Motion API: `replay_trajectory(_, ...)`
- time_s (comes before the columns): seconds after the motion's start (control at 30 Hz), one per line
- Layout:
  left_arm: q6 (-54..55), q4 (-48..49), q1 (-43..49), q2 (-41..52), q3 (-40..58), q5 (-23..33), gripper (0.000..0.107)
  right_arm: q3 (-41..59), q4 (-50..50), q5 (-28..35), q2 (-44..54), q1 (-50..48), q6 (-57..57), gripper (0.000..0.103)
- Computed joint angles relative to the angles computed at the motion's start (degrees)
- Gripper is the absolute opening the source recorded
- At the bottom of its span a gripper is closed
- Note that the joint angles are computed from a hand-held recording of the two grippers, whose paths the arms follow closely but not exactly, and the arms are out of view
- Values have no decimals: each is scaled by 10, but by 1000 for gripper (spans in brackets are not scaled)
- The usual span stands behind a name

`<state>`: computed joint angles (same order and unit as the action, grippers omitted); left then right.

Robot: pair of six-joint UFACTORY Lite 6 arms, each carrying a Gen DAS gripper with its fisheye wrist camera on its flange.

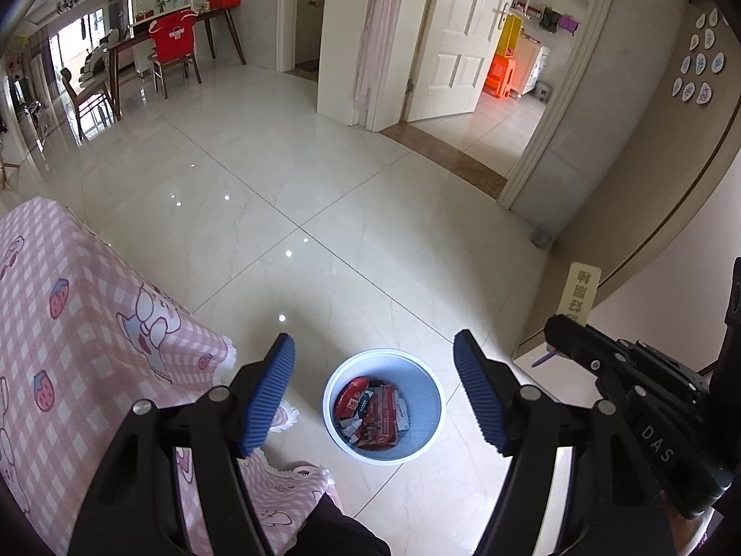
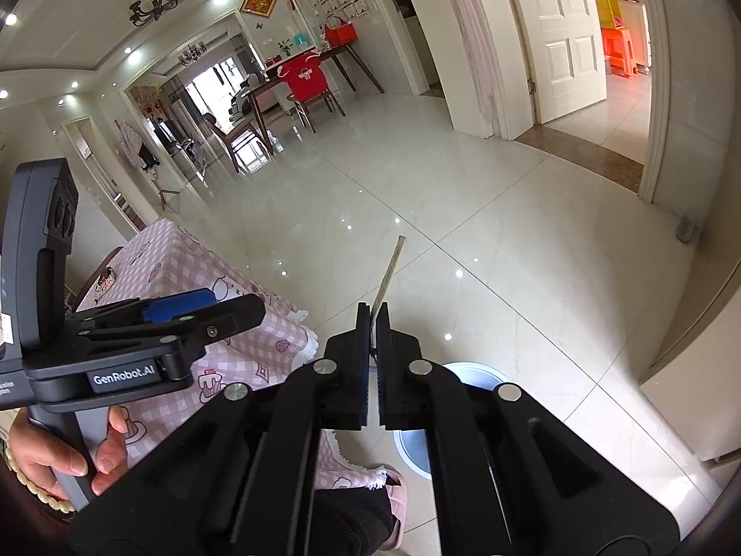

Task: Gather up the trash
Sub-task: 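Carry the white bottle and tan tag over the blue bin, then open both grippers to drop the bottle and tag into the bin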

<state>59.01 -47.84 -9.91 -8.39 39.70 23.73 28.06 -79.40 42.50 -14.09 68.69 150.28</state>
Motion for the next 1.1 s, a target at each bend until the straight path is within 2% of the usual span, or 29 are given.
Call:
replay_trajectory(0.13,7,-9,7,1,-1,-1,75,9,9,-12,19,-22,-9,4)
replay_trajectory(0.4,29,-19,27,5,1,12,75,11,9,-33,40,-34,-1,4)
replay_trajectory(0.7,79,-31,101,-31,-4,72,75,57,45,-18,67,-9,-34,5)
replay_trajectory(0.77,92,-29,133,-41,1,94,75,87,56,-7,84,-1,-53,25)
replay_trajectory(0.8,100,-29,148,-44,3,106,75,103,62,2,95,5,-62,52)
replay_trajectory(0.83,111,-29,168,-48,7,120,76,126,69,22,110,16,-73,58)
replay_trajectory(0.9,134,-32,210,-51,18,146,76,170,80,40,139,24,-107,58)
replay_trajectory(1.1,222,-43,362,-8,90,228,76,318,82,24,243,22,-180,58)
